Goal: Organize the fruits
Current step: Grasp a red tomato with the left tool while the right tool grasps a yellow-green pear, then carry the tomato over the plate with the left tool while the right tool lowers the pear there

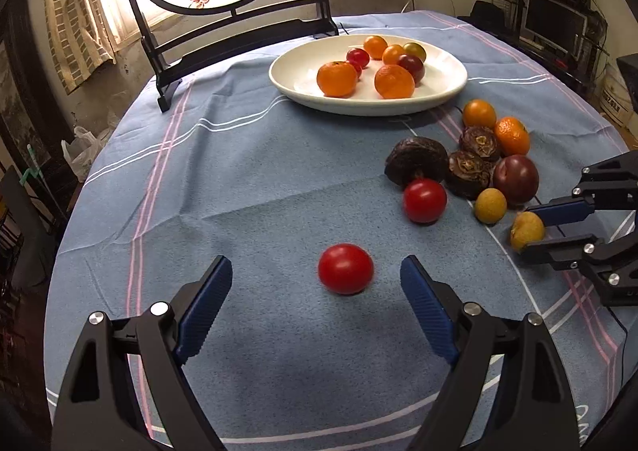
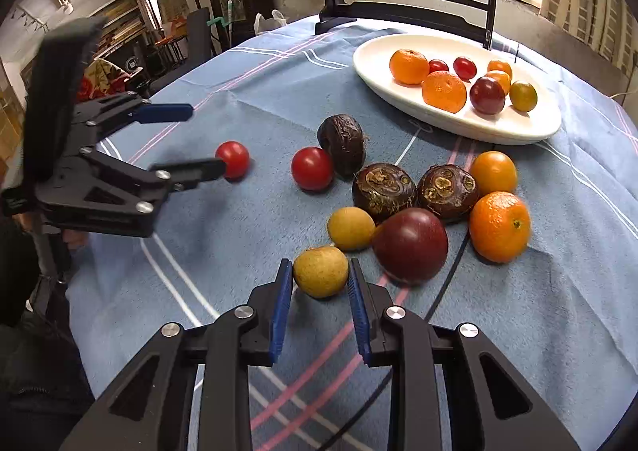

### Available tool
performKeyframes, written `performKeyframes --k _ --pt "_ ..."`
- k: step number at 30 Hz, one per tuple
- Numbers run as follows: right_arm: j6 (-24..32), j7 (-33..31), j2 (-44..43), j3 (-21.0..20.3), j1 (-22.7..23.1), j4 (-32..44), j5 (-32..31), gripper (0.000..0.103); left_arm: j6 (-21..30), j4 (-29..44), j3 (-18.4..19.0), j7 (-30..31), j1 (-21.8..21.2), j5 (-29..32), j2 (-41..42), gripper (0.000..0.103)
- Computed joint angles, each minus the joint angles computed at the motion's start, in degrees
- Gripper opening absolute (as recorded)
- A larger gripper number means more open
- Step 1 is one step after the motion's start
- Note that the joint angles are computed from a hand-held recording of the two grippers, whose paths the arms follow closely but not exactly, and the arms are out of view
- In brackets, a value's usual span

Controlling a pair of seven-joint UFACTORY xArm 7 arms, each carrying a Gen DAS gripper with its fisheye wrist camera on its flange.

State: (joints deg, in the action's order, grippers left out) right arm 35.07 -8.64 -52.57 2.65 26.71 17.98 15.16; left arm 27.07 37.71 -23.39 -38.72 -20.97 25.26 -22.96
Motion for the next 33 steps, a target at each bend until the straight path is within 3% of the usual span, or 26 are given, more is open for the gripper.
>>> performKeyframes --k 3,4,5,7,9,10,22,29,33 --pt "1.1 -0.2 -2.4 -0.6 -0.3 -0.7 0.0 0.028 -0.1 1.3 -0.4 -1.1 0.5 0.5 1.9 0.084" --pt "1.3 -0.3 -3.0 -0.8 -0.4 -0.8 0.0 0.028 0.1 1.7 -0.4 -1.4 0.6 0.6 2.4 0.079" --pt "1.6 -0.3 -3.7 -0.9 -0.5 -1.1 0.1 0.028 0.5 2.1 0.0 -1.1 0.2 0.3 2.9 0.073" --pt "2.1 -0.6 -4.7 -1.5 -0.4 -1.3 0.4 0.028 1.9 3.0 1.0 0.1 -0.9 -1.2 4.0 0.052" --pt "2.1 -0.8 -5.3 -1.4 -0.7 -1.5 0.3 0.028 1.5 2.8 2.5 2.0 -2.5 -3.5 4.3 0.043" --pt "2.2 -0.9 -5.6 -1.6 -0.7 -1.6 0.4 0.028 1.1 2.5 2.7 2.7 -3.0 -4.0 4.0 0.03" --pt "2.6 -2.4 -7.4 -2.2 -2.3 -1.1 -0.3 0.028 3.6 6.5 0.0 -0.1 -1.5 0.5 2.3 0.03" --pt "-2.4 -5.7 -3.2 -3.8 -4.6 5.6 -1.7 0.028 4.4 18.8 -1.0 -3.6 1.4 7.4 8.5 0.03" --pt "-7.0 -7.8 2.8 -5.3 -5.0 10.5 -1.4 0.028 5.9 27.8 -0.5 -6.8 0.9 13.2 15.1 0.03"
